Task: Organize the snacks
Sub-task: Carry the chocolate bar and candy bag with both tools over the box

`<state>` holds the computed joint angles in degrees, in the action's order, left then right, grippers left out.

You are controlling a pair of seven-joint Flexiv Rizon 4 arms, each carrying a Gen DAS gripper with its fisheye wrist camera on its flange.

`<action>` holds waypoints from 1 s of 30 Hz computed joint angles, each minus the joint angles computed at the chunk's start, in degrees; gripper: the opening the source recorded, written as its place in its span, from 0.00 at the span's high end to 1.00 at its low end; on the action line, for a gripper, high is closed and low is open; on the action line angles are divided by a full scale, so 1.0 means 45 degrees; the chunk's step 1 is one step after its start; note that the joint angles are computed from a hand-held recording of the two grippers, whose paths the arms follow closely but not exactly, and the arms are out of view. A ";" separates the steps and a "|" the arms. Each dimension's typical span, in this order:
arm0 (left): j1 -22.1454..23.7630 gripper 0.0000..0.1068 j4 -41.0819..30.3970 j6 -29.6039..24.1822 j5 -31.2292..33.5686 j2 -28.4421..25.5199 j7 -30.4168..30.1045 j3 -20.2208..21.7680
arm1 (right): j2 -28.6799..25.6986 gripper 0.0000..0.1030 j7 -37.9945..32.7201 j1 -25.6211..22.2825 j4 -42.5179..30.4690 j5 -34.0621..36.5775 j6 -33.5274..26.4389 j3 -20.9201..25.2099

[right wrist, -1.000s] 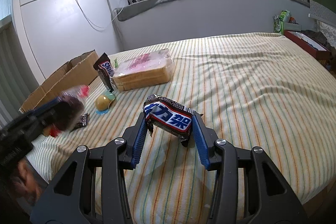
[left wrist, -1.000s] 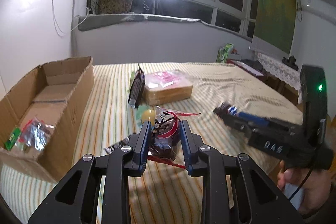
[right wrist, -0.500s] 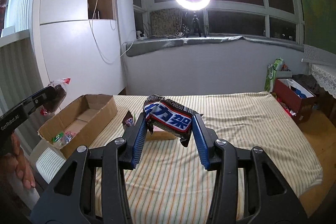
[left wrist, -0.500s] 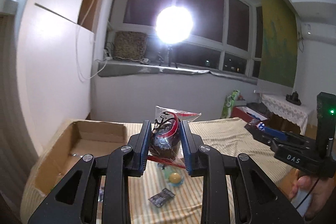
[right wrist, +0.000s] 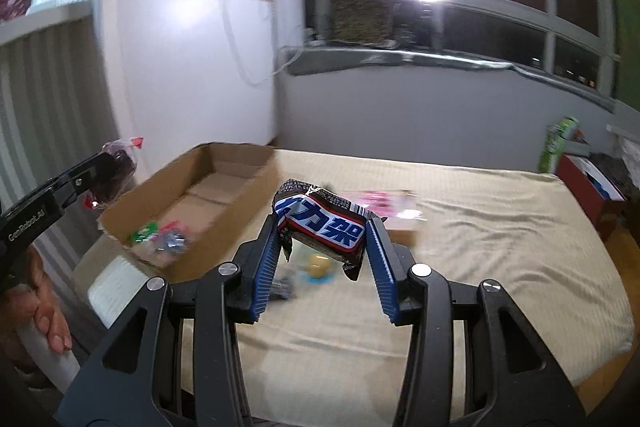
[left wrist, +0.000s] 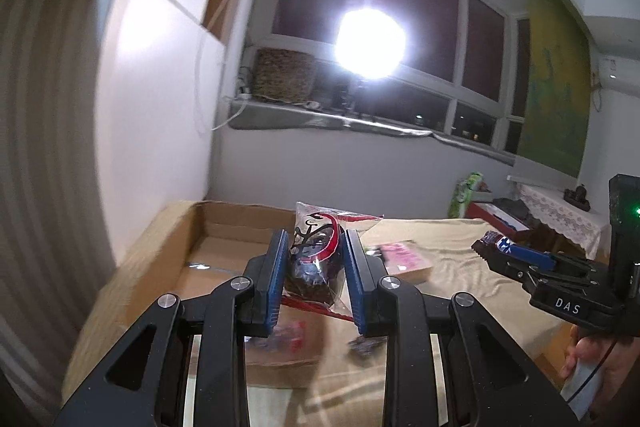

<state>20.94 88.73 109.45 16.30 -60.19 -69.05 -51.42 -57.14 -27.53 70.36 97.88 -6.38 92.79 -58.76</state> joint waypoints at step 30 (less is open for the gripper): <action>0.0012 0.76 -0.1596 -0.0248 0.0378 0.0064 -0.2212 0.1749 | -0.1600 0.56 -0.0409 -0.6673 -0.8946 -0.5645 -0.2394 0.7774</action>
